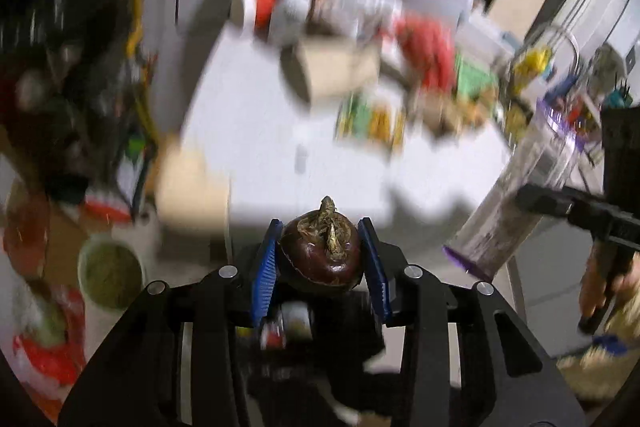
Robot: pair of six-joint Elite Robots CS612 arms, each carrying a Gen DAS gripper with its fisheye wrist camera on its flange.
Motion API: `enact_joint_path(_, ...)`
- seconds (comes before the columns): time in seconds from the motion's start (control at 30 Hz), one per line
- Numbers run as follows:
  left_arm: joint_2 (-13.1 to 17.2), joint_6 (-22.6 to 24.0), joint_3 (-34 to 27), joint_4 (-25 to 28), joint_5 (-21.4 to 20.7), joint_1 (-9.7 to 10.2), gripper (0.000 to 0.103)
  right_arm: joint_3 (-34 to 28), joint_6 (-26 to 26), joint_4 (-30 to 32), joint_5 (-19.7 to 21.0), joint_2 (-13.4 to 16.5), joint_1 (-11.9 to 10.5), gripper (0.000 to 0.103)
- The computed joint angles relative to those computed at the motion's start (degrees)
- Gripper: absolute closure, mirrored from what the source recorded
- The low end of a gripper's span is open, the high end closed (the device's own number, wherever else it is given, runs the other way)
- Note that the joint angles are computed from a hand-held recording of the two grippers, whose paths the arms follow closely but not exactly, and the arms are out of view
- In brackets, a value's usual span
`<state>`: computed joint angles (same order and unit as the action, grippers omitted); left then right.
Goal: Collect trash
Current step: 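Carry both items to the black trash bag and release them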
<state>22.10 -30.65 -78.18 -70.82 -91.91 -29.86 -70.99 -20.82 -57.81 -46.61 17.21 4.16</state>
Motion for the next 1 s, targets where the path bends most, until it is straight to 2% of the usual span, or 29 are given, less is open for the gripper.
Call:
enact_joint_path(0.03,1.22,-0.69,-1.01,1.80,-1.69,0.07,0.065,-0.57,-2.51,3.41,-1.82,0.47,0.47,0.086)
enact_joint_path(0.1,3.71,-2.38,-2.52,5.10,-4.24,0.03,0.065,-1.56,-4.24,7.52,-4.02,1.78,1.03,0.086)
enact_joint_path(0.2,6.96,-4.87,-2.98,8.31,-7.03,-0.10,0.065,-2.61,-3.87,11.28,-8.08,4.37,1.93,0.086)
enact_joint_path(0.33,10.06,-5.25,-1.53,9.33,-9.88,-0.24,0.065,-3.76,-1.83,12.78,-15.90,9.17,3.38,0.086)
enact_joint_path(0.43,11.89,-5.68,0.57,10.04,-12.04,-0.21,0.065,-3.29,0.83,13.14,-19.44,11.95,4.04,0.086)
enact_joint_path(0.5,12.49,-5.22,1.85,11.45,-11.83,-0.31,0.065,-3.21,1.07,12.19,-22.01,13.34,4.51,0.086)
enact_joint_path(0.53,12.50,-5.06,2.86,12.62,-11.11,-0.46,0.057,-2.83,0.95,11.55,-24.21,14.02,4.95,0.086)
enact_joint_path(0.57,12.42,-5.21,3.70,13.34,-11.04,-0.44,0.051,-1.66,1.30,10.98,-25.38,13.89,5.25,0.080)
enact_joint_path(0.6,12.22,-5.69,4.64,14.18,-10.47,-0.43,0.038,-0.86,1.81,10.41,-26.59,13.99,5.52,0.071)
enact_joint_path(0.63,12.26,-6.16,4.59,14.68,-9.72,-0.59,0.031,-0.18,2.48,9.55,-28.00,13.95,5.81,0.063)
enact_joint_path(0.67,12.41,-6.73,4.39,14.93,-9.00,-0.61,0.029,0.15,3.07,8.85,-29.24,13.90,5.93,0.044)
enact_joint_path(0.7,12.35,-7.45,4.47,15.15,-8.53,-0.50,0.027,0.04,3.65,8.00,-29.73,14.01,5.93,0.038)
enact_joint_path(0.8,12.41,-8.45,3.54,15.85,-7.97,-0.13,0.027,0.03,4.04,7.95,-28.42,13.31,5.23,0.040)
enact_joint_path(0.93,10.96,-8.08,2.55,17.43,-6.31,-0.10,0.027,-1.59,3.46,6.97,-25.83,11.78,4.36,0.039)
enact_joint_path(1.0,9.88,-7.15,1.77,17.56,-5.08,-0.13,0.027,-2.79,3.49,6.20,-24.10,10.63,3.87,0.030)
